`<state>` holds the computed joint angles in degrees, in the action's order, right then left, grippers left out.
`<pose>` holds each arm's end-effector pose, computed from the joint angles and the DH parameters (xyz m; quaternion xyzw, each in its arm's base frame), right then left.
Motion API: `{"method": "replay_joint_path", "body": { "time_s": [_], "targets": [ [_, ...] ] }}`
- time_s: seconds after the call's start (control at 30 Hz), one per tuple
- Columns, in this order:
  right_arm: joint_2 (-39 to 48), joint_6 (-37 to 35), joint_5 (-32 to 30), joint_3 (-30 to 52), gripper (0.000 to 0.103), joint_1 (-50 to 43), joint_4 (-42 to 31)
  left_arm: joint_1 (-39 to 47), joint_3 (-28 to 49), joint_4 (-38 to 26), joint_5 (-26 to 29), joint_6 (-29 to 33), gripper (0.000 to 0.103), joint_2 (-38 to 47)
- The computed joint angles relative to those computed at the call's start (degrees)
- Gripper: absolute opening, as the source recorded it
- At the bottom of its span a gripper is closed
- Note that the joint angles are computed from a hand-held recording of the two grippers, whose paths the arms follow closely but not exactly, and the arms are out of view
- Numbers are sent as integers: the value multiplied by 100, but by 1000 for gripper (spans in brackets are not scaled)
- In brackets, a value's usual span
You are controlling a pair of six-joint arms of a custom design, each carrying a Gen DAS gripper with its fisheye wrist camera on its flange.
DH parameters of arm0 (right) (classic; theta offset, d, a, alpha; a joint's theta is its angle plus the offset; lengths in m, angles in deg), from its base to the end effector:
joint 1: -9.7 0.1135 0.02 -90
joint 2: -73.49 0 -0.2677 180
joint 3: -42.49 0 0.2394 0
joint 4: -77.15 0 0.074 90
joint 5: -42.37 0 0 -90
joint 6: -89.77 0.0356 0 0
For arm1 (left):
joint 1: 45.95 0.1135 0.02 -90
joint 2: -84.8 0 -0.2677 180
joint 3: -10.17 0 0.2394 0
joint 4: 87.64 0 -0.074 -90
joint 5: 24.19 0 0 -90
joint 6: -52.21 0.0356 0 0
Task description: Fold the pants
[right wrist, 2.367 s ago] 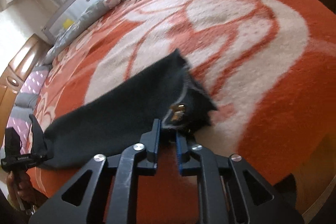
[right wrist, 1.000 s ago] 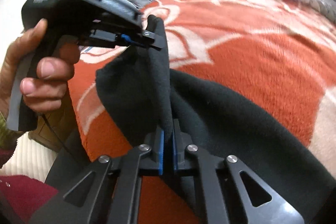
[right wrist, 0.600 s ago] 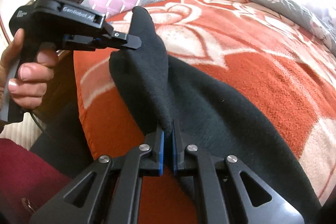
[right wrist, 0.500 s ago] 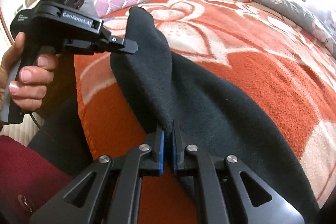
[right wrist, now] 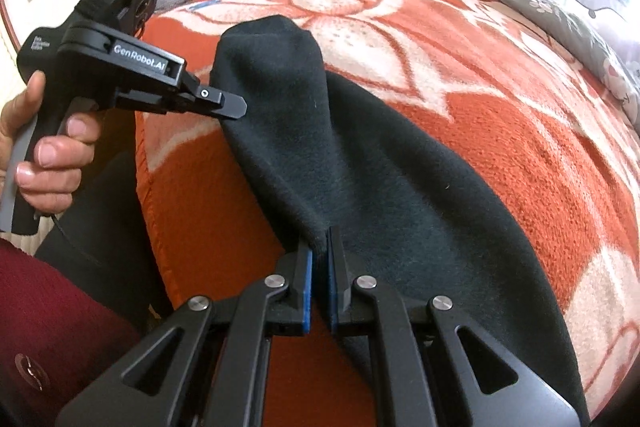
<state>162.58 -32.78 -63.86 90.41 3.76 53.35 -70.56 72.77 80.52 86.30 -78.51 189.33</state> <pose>0.2415 -0.0151 0.1255 -0.2522 0.9335 0.0594 0.2480 0.2937 -0.1482 0.1261 -0.0763 0.9338 -0.3074 0.1663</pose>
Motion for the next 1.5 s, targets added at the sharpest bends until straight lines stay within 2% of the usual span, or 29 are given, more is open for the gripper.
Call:
{"method": "replay_joint_path", "body": {
  "time_s": [0.13, 0.23, 0.33, 0.37, 0.4, 0.57, 0.67, 0.87, 0.97, 1.17, 1.23, 1.3, 1.37, 1.5],
  "targets": [
    [94, 125, 31, 114, 14, 48, -168, 101, -75, -41, 104, 46, 9, 81],
    [-20, 200, 1, 123, 17, 39, -272, 99, -102, -233, -37, 116, 16, -66],
    [-105, 248, -377, 223, 25, -142, -538, 79, -47, -556, -277, 197, 43, -236],
    [-141, 284, -547, 266, 28, -228, -631, 68, -37, -677, -396, 196, 58, -300],
    [-162, 303, -657, 299, 31, -296, -684, 76, -67, -715, -458, 153, 62, -371],
    [-129, 602, -1068, 629, 32, -610, -878, 357, 27, -860, -299, -3, 62, -438],
    [117, 879, -1067, 938, 32, -748, -789, 591, 194, -962, -210, -104, 62, -299],
    [1164, 1648, -993, 2117, 32, -1066, -883, 1019, 633, -1220, -90, -58, 63, 6],
    [1798, 1799, -837, 2783, 32, -1024, -1076, 1094, 785, -1219, 19, -31, 63, 188],
    [2944, 1583, -480, 3929, 32, -753, -1687, 1008, 922, -1144, -61, -67, 63, 497],
    [3293, 1440, -320, 4252, 35, -658, -1998, 988, 862, -1003, -55, -71, 63, 526],
    [3529, 1271, -204, 4413, 37, -568, -2201, 1016, 721, -817, 5, -72, 63, 512],
    [3517, 1138, -169, 4273, 38, -507, -2056, 1059, 578, -652, 62, -85, 63, 499],
    [3704, 948, -79, 4524, 40, -416, -2248, 1010, 786, -626, -21, -83, 61, 677]
  ]
}}
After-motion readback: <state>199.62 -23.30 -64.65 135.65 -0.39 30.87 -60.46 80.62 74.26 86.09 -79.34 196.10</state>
